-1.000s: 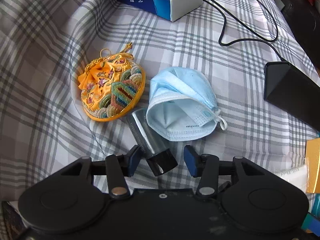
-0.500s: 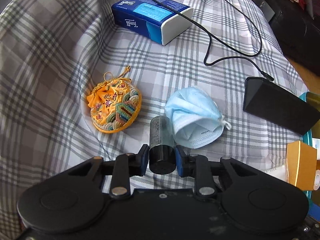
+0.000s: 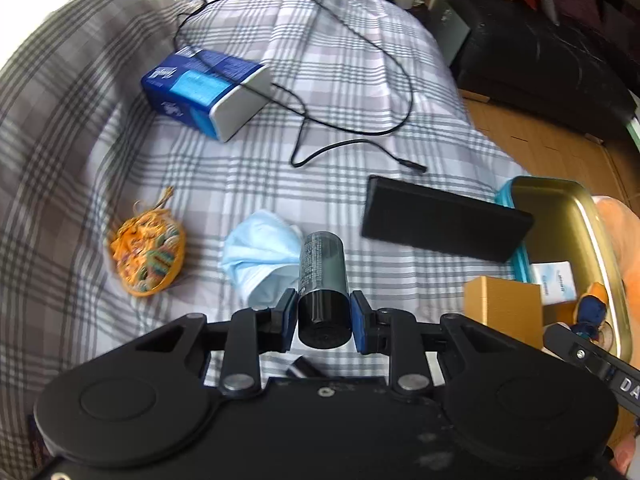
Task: Organize soft objects
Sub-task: 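Carry the glass bottle and teal brush over the tin tray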
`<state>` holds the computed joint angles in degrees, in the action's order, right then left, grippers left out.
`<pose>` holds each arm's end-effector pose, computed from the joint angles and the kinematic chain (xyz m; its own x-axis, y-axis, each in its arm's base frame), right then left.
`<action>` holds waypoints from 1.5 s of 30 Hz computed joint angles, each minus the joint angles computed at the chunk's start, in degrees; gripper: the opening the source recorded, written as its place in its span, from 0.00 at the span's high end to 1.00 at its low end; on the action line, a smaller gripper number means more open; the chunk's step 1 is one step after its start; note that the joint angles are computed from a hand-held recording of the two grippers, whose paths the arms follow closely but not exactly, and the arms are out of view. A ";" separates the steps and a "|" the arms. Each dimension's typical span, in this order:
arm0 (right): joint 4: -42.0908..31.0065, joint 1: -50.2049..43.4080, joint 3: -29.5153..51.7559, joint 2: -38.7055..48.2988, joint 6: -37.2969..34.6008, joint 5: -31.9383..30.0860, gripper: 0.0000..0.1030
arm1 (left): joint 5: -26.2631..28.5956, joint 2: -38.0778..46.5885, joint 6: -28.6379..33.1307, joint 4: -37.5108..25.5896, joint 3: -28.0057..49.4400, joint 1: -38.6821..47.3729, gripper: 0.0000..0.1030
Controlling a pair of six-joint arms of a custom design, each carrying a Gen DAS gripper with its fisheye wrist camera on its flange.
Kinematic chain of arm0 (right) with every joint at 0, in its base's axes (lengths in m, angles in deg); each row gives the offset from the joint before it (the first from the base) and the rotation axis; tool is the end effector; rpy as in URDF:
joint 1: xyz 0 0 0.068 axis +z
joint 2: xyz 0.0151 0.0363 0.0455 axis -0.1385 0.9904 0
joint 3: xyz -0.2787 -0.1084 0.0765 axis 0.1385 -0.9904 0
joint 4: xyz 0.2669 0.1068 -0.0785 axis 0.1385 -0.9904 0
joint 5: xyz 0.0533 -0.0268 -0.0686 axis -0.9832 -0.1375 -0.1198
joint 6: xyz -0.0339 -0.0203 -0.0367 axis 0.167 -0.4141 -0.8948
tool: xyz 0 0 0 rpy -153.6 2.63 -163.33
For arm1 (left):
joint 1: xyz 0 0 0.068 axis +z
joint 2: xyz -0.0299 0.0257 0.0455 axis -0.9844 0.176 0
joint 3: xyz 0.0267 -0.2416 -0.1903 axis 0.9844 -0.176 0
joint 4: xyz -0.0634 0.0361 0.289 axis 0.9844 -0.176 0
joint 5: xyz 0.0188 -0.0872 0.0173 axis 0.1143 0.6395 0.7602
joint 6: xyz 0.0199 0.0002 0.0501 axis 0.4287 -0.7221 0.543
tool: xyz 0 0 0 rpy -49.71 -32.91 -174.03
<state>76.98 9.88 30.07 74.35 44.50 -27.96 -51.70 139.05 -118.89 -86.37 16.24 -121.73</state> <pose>0.2185 0.0718 0.0789 -0.7909 0.3451 -0.5054 0.1480 0.9092 0.3892 0.2596 -0.2175 0.1319 -0.8855 -0.0925 -0.4553 -0.0893 0.9956 -0.0286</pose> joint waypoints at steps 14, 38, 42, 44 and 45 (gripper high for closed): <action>-4.51 -12.51 1.17 2.13 7.63 3.75 0.47 | 2.26 25.08 10.58 -7.45 35.24 -7.96 0.76; -4.91 -15.90 3.01 5.25 8.22 0.71 0.47 | 4.17 33.17 12.92 -4.34 37.53 -7.54 0.37; -5.10 -15.58 3.09 5.29 8.07 1.23 0.47 | 2.62 32.86 12.24 -0.90 35.98 -7.99 0.21; -5.20 -15.50 3.11 5.40 7.97 1.39 0.47 | 2.88 33.61 12.73 -1.02 36.57 -8.04 0.20; -5.24 -15.55 3.13 5.43 7.87 1.30 0.47 | 2.99 34.10 12.63 -1.12 36.96 -7.98 0.20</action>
<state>71.74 -5.68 33.21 79.79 52.37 -26.66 -48.71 173.14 -106.26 -87.49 53.20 -129.71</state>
